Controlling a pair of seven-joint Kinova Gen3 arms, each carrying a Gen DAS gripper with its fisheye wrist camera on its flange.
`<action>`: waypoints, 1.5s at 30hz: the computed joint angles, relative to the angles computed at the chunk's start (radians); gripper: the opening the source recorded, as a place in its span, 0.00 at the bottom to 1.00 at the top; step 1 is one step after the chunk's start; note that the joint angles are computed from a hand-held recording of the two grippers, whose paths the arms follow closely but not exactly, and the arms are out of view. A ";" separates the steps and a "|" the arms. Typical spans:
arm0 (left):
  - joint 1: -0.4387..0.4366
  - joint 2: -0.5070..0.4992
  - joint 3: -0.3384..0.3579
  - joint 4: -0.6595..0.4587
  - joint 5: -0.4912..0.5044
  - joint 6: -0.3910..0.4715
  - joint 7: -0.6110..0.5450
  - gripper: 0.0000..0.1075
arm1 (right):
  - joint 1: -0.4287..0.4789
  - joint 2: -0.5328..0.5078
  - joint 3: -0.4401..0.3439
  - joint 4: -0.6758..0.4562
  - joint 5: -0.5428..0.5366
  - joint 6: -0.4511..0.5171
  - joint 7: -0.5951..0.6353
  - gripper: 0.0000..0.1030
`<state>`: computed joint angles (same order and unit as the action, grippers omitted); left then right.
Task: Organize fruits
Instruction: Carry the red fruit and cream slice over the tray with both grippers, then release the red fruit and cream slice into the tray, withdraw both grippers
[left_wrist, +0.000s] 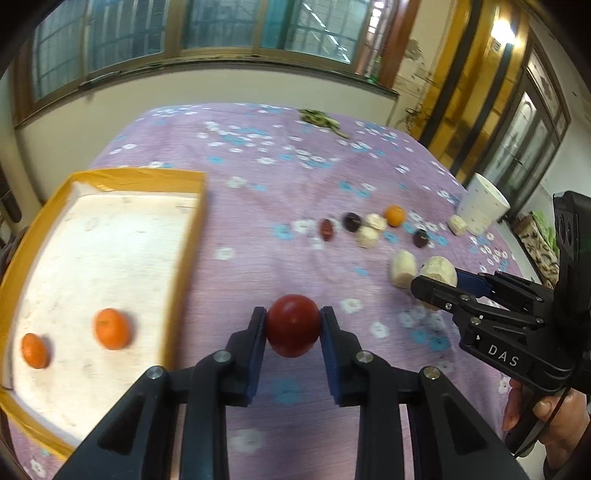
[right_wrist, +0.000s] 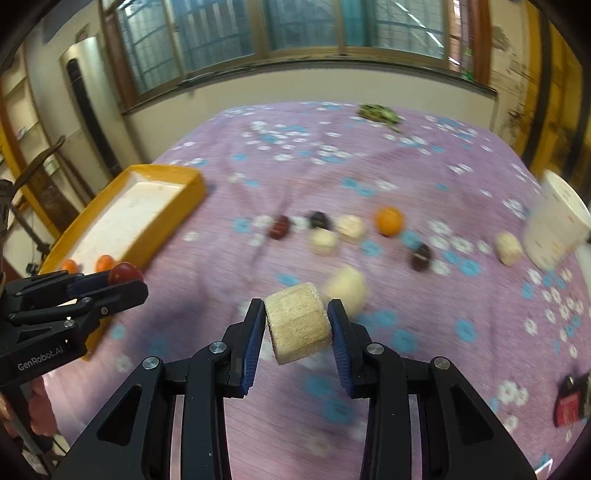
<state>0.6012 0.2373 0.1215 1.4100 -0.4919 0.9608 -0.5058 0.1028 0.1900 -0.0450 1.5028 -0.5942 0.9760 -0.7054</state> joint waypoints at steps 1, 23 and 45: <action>-0.005 -0.014 -0.005 0.015 0.001 0.004 0.003 0.29 | -0.016 0.000 -0.009 -0.002 0.006 -0.002 -0.008 0.33; -0.330 -0.191 -0.019 0.247 0.045 -0.007 -0.032 0.29 | -0.368 0.189 -0.134 -0.234 0.194 0.006 -0.283 0.32; -0.385 -0.132 -0.048 0.236 0.112 0.035 -0.111 0.39 | -0.450 0.280 -0.153 -0.310 0.322 0.032 -0.362 0.33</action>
